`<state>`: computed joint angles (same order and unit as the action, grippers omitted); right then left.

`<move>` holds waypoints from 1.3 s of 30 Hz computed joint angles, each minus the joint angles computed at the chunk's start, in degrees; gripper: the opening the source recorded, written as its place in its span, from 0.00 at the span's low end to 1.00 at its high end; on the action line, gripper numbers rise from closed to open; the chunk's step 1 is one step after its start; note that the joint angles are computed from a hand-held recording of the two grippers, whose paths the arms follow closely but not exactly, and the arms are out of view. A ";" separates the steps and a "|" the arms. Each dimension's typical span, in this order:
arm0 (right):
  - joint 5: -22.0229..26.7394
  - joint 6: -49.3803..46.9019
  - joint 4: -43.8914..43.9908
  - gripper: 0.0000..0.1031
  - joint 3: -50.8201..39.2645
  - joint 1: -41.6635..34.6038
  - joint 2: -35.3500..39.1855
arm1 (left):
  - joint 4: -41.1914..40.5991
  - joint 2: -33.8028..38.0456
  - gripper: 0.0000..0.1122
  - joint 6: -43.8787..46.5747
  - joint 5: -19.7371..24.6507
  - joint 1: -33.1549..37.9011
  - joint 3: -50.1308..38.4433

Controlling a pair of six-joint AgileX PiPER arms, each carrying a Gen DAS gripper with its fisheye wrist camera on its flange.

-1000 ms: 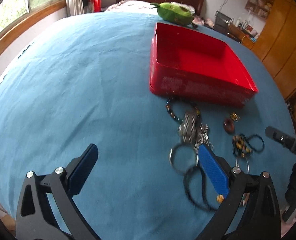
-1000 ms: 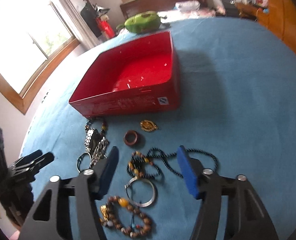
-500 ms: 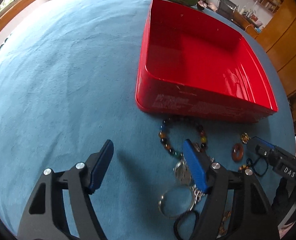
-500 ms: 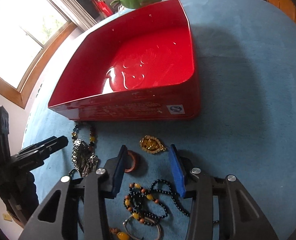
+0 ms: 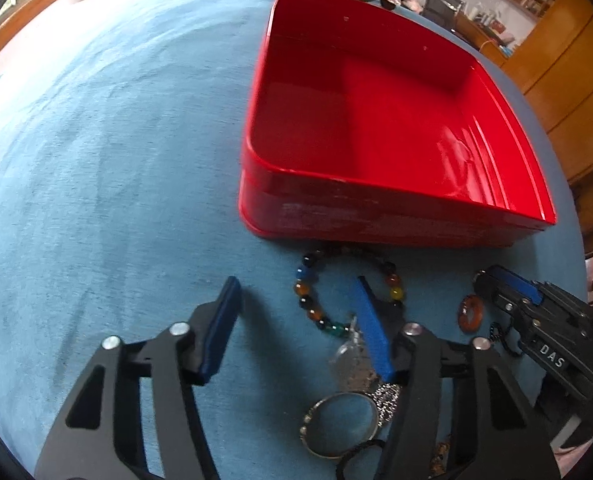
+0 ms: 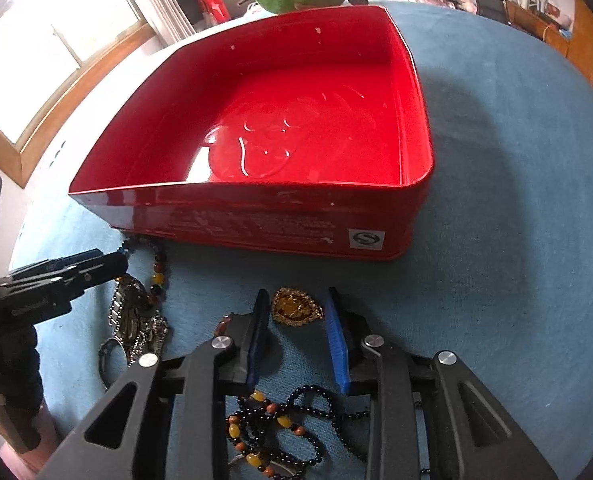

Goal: Organize jewelry
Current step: 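Grasp the multicolour bead bracelet with the left tool while the right tool grasps the gold pendant, then carry both items over the red tin box and open both tools to drop them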

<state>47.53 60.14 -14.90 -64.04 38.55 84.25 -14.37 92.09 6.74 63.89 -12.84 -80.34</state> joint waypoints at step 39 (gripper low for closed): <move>-2.68 6.13 -3.49 0.27 6.74 3.01 -10.94 | -10.98 -7.16 0.05 6.82 -7.79 -0.50 2.49</move>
